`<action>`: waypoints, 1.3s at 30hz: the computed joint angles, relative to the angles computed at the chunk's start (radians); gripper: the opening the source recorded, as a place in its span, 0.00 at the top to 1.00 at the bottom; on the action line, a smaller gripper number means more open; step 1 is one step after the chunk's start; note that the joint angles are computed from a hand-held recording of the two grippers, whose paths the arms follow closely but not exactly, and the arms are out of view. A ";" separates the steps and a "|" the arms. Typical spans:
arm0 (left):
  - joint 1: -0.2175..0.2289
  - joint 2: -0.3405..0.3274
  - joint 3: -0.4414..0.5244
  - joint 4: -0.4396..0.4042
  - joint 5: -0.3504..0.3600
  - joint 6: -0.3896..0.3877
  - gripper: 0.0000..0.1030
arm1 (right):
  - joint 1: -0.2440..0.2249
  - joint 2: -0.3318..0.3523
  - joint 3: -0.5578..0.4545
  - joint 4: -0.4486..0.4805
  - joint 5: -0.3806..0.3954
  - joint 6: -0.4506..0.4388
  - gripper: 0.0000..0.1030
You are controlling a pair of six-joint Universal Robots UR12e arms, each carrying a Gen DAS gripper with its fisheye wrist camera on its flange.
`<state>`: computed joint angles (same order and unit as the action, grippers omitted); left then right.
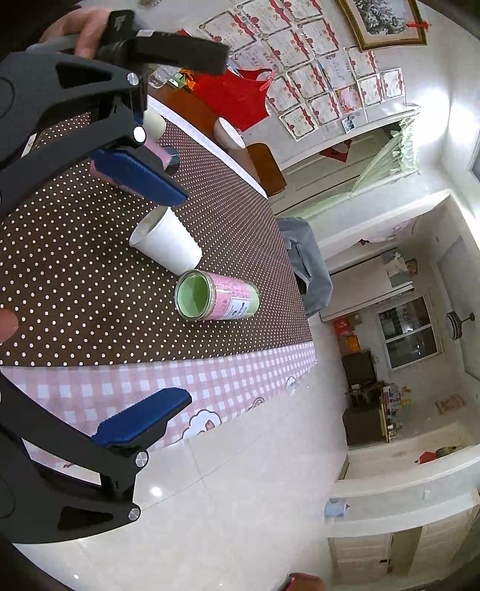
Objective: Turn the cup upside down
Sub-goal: 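Lift the pink cup with the left tool and set it down on the table, then open the left tool and withdraw it from the pink cup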
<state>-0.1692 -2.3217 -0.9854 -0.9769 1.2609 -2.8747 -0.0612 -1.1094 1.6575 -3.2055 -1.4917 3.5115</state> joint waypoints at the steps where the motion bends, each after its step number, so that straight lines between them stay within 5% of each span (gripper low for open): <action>1: -0.002 0.000 -0.003 0.002 0.003 -0.004 0.37 | 0.000 0.000 0.001 0.001 0.000 0.001 0.06; 12: -0.022 -0.013 -0.027 0.020 0.077 -0.009 0.35 | -0.002 0.010 -0.006 0.030 0.023 0.006 0.06; 14: -0.026 -0.010 -0.038 0.043 0.111 -0.008 0.27 | -0.002 0.013 -0.009 0.034 0.026 0.004 0.06; 20: -0.027 0.025 -0.105 0.155 0.147 0.011 0.17 | 0.003 0.016 -0.016 0.046 0.044 -0.003 0.06; 39: -0.002 0.116 -0.262 0.490 0.228 -0.013 0.17 | 0.028 0.012 -0.053 0.103 0.073 -0.051 0.06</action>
